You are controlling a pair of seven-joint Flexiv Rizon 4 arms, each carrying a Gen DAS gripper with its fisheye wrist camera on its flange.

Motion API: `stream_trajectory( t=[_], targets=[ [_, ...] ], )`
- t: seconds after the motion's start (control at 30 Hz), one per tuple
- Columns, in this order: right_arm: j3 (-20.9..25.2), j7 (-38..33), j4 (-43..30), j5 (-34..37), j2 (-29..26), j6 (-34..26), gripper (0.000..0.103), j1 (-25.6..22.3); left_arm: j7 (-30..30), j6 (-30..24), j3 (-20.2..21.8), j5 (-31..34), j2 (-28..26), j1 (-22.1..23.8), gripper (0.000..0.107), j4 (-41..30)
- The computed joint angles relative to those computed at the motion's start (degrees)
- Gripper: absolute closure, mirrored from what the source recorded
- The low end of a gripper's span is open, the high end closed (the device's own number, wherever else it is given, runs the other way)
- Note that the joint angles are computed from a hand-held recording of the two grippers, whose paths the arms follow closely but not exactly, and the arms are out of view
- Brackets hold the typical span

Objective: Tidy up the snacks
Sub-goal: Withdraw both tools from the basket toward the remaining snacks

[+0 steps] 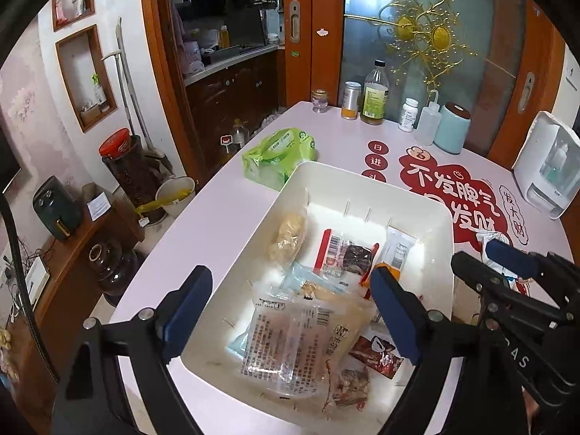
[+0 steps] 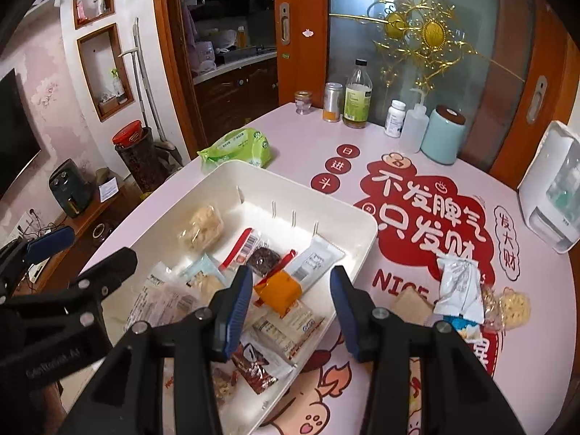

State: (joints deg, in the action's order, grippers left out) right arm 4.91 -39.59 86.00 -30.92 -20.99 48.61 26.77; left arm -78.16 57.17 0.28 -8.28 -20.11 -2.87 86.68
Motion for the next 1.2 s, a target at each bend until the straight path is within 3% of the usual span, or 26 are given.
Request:
stream_trajectory(
  t=[0.5, 0.87, 1.03, 1.2],
  targets=[
    [1.6, 5.3, 12.6, -1.1, 8.4, 6.0, 0.058, -2.6, 2.8, 4.1, -1.4, -1.2, 4.9, -1.2, 0.007, 5.6],
    [2.7, 8.6, 21.9, -3.3, 17.4, 8.1, 0.057, -8.5, 7.2, 5.9, -4.3, -4.1, 6.9, -4.3, 0.004, 6.4],
    [2.7, 8.8, 25.5, -3.5, 21.2, 8.4, 0.039, -12.4, 9.1, 4.3, -5.7, -5.5, 5.7, -6.3, 0.004, 4.1],
    [1.8, 5.7, 27.1, -0.9, 23.3, 6.1, 0.038, -16.7, 8.2, 1.1, -6.2, -3.9, 2.3, -9.2, 0.004, -1.6]
  ],
)
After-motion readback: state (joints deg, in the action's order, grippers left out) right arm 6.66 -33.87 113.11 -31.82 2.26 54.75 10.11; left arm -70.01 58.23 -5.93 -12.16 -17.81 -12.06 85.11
